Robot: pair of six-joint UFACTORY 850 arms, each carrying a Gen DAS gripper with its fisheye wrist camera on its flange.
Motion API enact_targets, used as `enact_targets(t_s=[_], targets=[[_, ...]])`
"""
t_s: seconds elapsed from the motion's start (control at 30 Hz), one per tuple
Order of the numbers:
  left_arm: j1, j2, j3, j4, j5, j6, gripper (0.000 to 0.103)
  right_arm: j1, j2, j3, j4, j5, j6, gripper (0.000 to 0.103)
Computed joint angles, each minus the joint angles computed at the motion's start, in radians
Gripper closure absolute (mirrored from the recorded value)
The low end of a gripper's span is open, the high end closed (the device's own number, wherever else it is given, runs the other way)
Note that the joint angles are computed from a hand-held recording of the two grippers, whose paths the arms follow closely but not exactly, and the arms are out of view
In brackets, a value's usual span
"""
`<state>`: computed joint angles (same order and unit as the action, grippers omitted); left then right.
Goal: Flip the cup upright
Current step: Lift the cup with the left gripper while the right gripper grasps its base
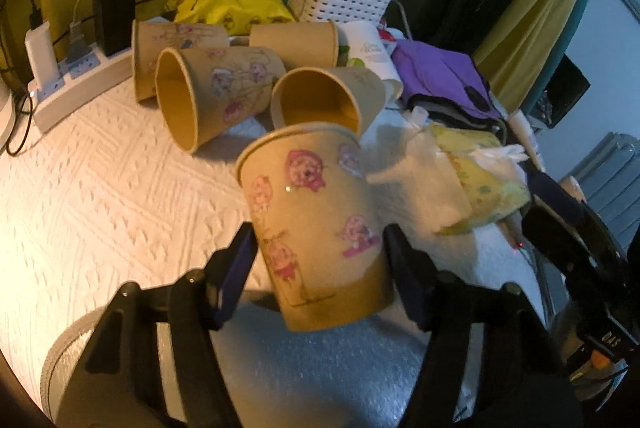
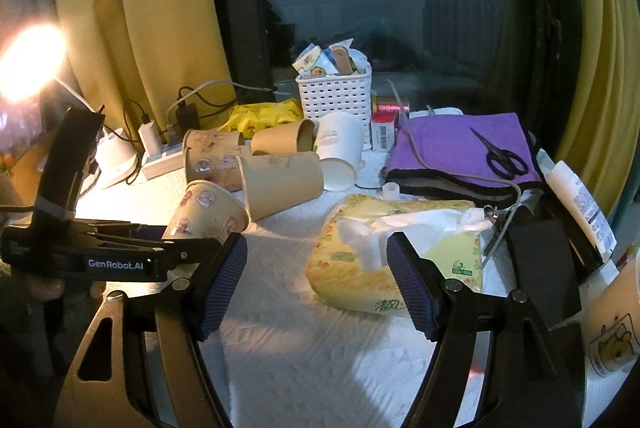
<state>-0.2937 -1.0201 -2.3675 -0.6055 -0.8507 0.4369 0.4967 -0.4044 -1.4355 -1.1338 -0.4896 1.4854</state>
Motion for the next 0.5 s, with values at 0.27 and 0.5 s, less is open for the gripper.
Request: enact_targets(t_s=[0.27, 0.5], targets=[[0.018, 0.248, 0.385, -0.169, 0.144, 0.279, 0.038, 0.047, 0.015, -0.016, 0.044, -0.025, -0.034, 0.028], [0.037, 0.464, 0.693, -0.37, 0.28, 0.601, 0.038, 0.098, 0.027, -0.029, 0.106, -0.014, -0.071, 0.028]])
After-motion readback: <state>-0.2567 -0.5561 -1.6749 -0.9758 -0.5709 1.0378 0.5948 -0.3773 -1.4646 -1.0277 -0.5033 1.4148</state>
